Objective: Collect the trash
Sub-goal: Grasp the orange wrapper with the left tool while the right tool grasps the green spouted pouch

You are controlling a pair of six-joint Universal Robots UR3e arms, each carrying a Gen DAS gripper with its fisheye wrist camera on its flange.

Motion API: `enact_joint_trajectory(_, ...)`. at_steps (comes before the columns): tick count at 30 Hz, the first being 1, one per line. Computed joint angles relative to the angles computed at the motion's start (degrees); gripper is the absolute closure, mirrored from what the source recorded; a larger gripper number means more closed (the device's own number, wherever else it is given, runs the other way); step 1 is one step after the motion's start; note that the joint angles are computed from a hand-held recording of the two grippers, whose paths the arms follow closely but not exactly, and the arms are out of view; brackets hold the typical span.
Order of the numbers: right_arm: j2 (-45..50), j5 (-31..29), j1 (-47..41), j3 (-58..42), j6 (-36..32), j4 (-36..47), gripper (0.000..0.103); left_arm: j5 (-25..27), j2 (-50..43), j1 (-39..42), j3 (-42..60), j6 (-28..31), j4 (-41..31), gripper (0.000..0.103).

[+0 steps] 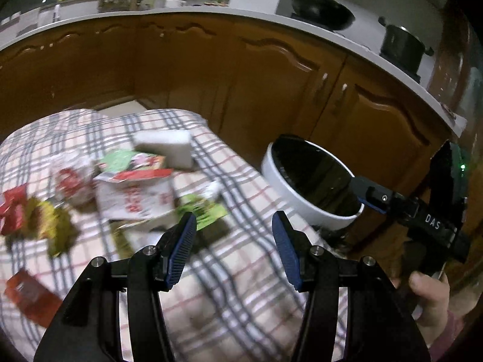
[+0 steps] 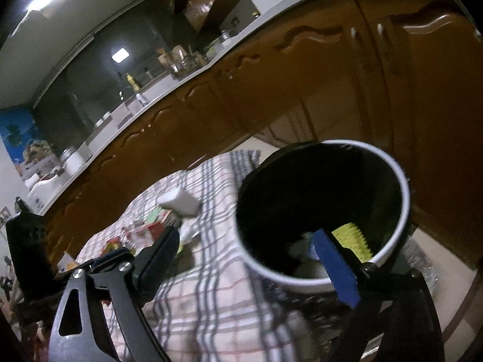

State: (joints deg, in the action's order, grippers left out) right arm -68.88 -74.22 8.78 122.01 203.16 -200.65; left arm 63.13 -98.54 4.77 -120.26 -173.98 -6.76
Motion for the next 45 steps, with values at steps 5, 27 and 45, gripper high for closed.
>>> enact_joint_trajectory(5,2.4,-1.9,4.5,-3.0,0.9,0.6,0.01,-2.8,7.6,6.9,-8.2,2.7,-0.1,0.051)
enact_joint_trajectory(27,12.7,-5.6,17.8,-19.5,4.3,8.0,0.01,-13.0,30.8,31.4,-22.5,20.1,-18.7,0.051)
enact_joint_trajectory(45,23.1,-0.1,17.0,-31.6,15.4,10.3,0.036,-7.0,21.0,35.5,-21.0,24.1,-12.2,0.04)
